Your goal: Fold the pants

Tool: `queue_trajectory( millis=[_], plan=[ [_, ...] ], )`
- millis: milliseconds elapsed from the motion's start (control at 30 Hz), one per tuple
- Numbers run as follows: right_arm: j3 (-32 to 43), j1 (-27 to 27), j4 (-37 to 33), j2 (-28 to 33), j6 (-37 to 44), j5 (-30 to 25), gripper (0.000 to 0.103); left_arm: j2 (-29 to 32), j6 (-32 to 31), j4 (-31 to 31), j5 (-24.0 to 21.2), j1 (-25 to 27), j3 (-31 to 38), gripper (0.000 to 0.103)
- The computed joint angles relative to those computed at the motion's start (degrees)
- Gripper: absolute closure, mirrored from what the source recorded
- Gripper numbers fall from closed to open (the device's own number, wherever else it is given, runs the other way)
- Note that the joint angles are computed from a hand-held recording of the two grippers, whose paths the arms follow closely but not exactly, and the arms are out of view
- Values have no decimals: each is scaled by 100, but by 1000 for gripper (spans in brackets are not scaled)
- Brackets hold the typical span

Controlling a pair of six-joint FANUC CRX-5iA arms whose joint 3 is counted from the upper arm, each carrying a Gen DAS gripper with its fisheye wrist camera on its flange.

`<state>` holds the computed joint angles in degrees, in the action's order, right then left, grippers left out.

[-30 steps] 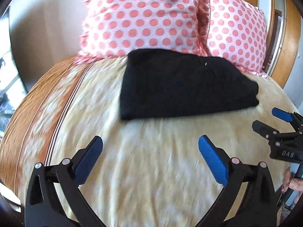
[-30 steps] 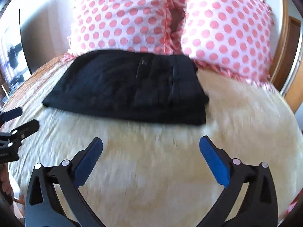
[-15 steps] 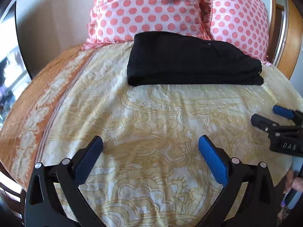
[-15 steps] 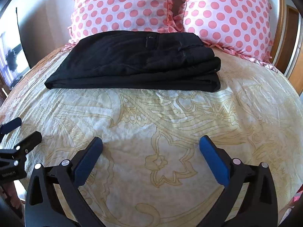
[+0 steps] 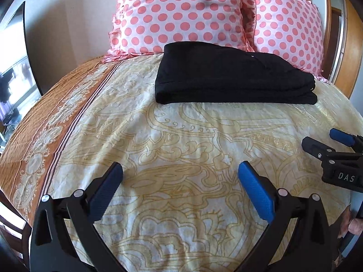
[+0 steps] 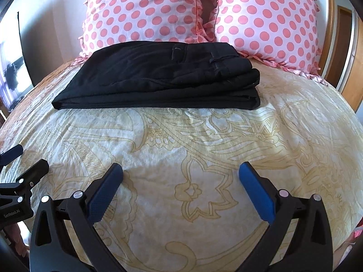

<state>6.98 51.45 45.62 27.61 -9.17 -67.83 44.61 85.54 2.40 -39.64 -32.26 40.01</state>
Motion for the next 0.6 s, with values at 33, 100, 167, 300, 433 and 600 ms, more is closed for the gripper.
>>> queue_trajectory(
  millis=[33,100,167,300,433,600],
  plan=[
    [14,9,6,13,-28,-34,1,-1,0,-1,6,1,-4,2],
    [63,33,20,56,-110,-129,1,6,3,0,7,2,5,2],
    [99,57,47,97,-207,-216,1,2,-1,3,16,5,-6,2],
    [145,116,165,188,-451,-399,1,4,-8,5,28,4,-8,2],
    [133,115,197,191,-478,-404,1,39,-9,3,-30,5,62,2],
    [127,114,200,188,-482,-401,1,92,23,-20,-127,-2,172,2]
  ],
)
